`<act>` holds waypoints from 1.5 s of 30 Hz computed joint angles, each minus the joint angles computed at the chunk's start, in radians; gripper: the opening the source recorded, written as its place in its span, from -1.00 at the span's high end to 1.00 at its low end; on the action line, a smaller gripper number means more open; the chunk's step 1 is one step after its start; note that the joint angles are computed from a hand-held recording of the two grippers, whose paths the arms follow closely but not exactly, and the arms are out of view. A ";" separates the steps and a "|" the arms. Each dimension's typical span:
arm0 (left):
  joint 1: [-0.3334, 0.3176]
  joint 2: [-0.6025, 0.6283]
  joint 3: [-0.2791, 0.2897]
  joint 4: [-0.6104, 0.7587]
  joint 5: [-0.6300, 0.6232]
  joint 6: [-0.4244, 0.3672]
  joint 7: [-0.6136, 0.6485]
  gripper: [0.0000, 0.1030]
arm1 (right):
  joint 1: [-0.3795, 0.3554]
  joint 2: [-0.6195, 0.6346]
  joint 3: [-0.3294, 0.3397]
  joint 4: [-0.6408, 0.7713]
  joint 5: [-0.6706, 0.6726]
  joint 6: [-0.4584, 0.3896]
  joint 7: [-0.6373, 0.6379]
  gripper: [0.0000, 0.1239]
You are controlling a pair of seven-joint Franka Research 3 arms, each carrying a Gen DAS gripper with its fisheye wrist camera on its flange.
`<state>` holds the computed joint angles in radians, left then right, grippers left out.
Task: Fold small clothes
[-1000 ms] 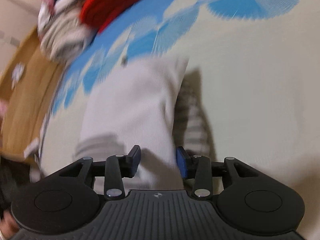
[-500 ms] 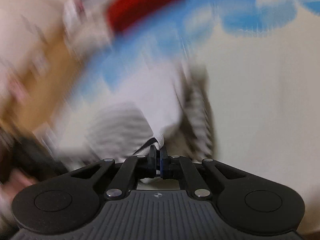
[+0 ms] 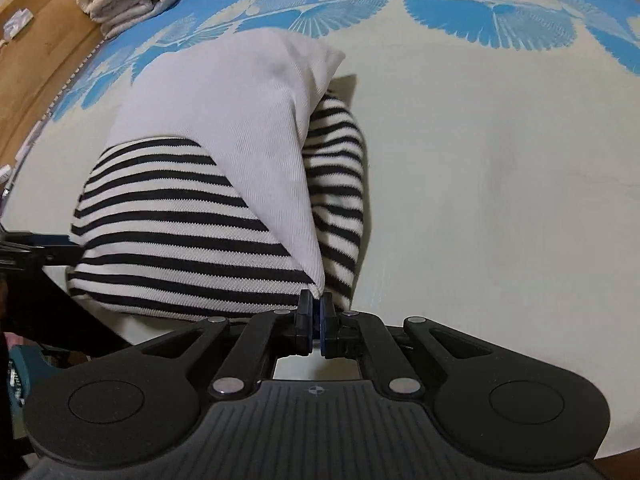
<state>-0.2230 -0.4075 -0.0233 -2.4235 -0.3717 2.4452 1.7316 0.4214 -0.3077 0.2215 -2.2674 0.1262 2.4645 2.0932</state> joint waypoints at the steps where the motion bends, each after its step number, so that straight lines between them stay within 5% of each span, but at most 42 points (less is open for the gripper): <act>1: -0.014 -0.003 0.013 -0.001 -0.033 0.015 0.023 -0.66 | -0.003 -0.002 0.002 0.003 -0.010 -0.010 0.004 0.96; 5: 0.016 0.029 -0.033 -0.016 0.078 0.013 0.029 -0.73 | -0.053 -0.016 0.048 0.032 -0.180 -0.086 0.124 0.89; 9: 0.023 0.026 -0.011 -0.010 0.046 -0.028 -0.016 -0.76 | -0.082 -0.039 0.045 -0.026 -0.191 0.158 0.241 0.83; 13: 0.038 -0.001 -0.034 0.006 0.120 -0.037 -0.024 -0.72 | 0.004 0.084 -0.022 0.021 0.005 0.315 0.143 0.08; 14: 0.040 -0.011 -0.037 0.012 0.138 -0.038 -0.029 -0.71 | 0.023 0.113 -0.037 0.041 0.060 0.312 0.108 0.07; 19: 0.034 -0.069 -0.021 0.036 0.160 -0.058 -0.048 -0.71 | -0.002 0.207 -0.029 0.131 0.023 0.147 0.246 0.20; 20: 0.033 -0.076 -0.021 0.044 0.165 -0.063 -0.054 -0.71 | 0.007 0.206 -0.039 0.119 0.078 0.171 0.222 0.35; 21: 0.031 -0.081 -0.019 0.051 0.169 -0.067 -0.058 -0.71 | 0.020 0.202 -0.051 0.105 0.154 0.213 0.174 0.84; 22: 0.029 -0.083 -0.019 0.059 0.171 -0.070 -0.063 -0.71 | 0.028 0.188 -0.055 0.084 0.201 0.262 0.146 0.99; 26: 0.021 -0.044 -0.048 0.104 0.190 -0.070 -0.124 -0.71 | -0.007 0.120 -0.032 0.017 0.129 0.356 0.253 0.99; 32: -0.012 0.067 -0.077 0.111 0.175 0.008 -0.156 -0.71 | -0.048 0.095 0.001 0.014 0.014 0.274 0.346 1.00; 40: 0.029 0.193 -0.062 0.263 0.196 -0.241 -0.019 -0.80 | -0.013 0.192 -0.018 0.157 -0.060 0.054 0.300 0.99; 43: 0.054 0.222 -0.046 0.348 0.155 -0.249 0.125 -0.79 | -0.028 0.201 -0.020 0.187 -0.156 0.035 0.437 0.95; 45: 0.078 0.260 -0.038 0.412 0.105 -0.244 0.168 -0.79 | -0.049 0.191 -0.017 0.176 -0.270 0.100 0.585 0.82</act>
